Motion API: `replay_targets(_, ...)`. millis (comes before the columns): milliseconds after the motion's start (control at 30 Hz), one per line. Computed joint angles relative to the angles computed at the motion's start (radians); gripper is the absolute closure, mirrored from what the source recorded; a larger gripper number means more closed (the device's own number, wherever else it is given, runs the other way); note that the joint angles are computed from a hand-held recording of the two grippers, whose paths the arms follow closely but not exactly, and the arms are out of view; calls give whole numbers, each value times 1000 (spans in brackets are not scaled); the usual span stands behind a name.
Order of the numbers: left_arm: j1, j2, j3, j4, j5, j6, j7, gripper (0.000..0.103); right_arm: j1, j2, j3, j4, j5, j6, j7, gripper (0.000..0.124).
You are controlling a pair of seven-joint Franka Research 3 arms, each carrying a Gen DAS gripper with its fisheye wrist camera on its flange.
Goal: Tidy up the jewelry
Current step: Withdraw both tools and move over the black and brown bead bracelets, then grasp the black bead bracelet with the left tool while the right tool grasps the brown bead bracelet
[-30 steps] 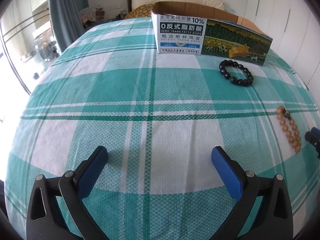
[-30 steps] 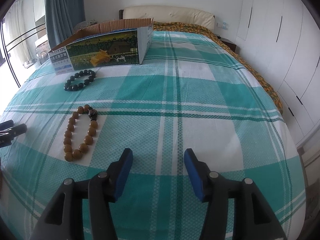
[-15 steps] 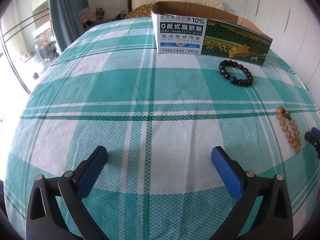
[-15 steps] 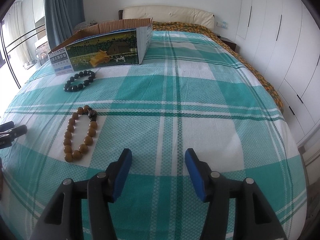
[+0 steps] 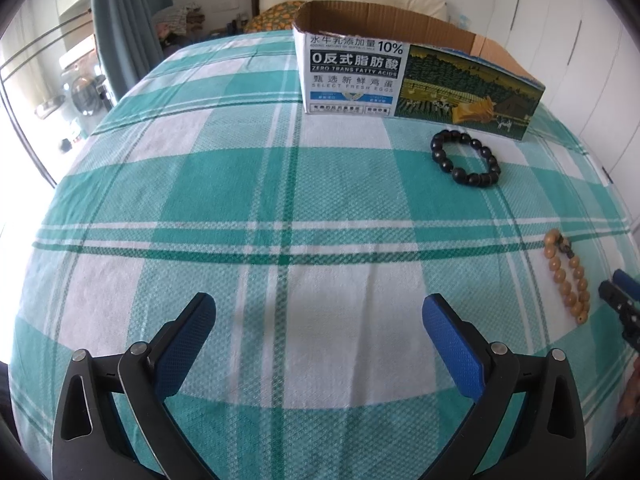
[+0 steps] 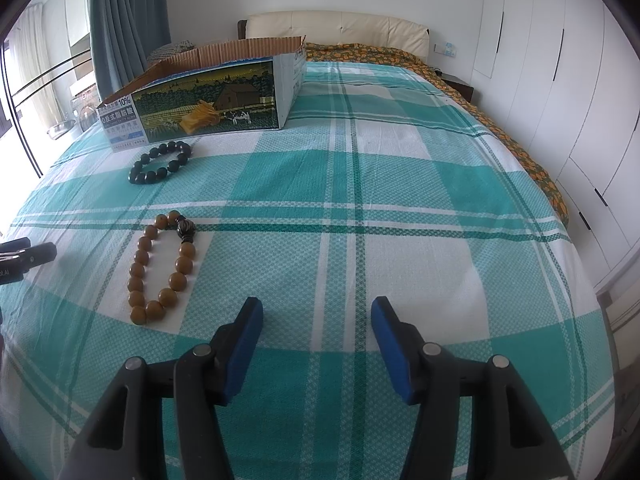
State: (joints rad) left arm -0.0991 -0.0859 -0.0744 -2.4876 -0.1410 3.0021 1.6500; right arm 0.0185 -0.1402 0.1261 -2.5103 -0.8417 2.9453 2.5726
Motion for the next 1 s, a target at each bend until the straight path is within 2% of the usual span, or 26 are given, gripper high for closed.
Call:
replay_targets(100, -17, 62, -12, 101, -50, -11, 28, 1, 2, 1, 1, 2, -3, -4, 4, 65)
replay_targets(200, -3, 153, -45, 215, 69, -13, -75, 1, 4, 2, -1, 3, -2, -4, 4, 65)
replay_targets(300, 8, 234, -78, 314, 126, -42, -120, 1, 5, 1, -2, 2, -2, -3, 4, 65)
replay_targets(400, -24, 290, -53, 377, 279, -77, -234, 1, 5, 1, -3, 2, -2, -3, 3, 65)
replay_targets(500, -91, 296, 27, 389, 527, -136, -420, 0, 5, 1, -3, 2, -1, -2, 1, 65)
replay_targets(533, -70, 280, 16, 362, 529, -112, -420, 0, 4, 1, -3, 2, -1, -2, 1, 65)
replay_targets(567, -54, 262, 6, 341, 532, -121, -425, 0, 4, 1, -3, 2, -1, -1, 2, 65)
replay_targets(633, -6, 216, -25, 287, 490, -132, -394, 0, 4, 2, -3, 2, 0, 0, 2, 65)
replay_targets(733, 41, 124, -43, 174, 431, -124, -348, 0, 4, 2, -3, 2, 0, 0, 2, 65)
replay_targets(800, 54, 54, -47, 85, 301, -111, -242, 1, 4, 1, -3, 1, 2, 1, 1, 65)
replay_targets(867, 31, -13, -29, 7, 150, -106, -111, 1, 3, 1, -1, 1, 1, -1, 2, 65)
replay_targets(1000, -33, -88, 16, -70, 50, -108, 26, 1, 3, 0, -1, 1, 0, 2, 4, 65)
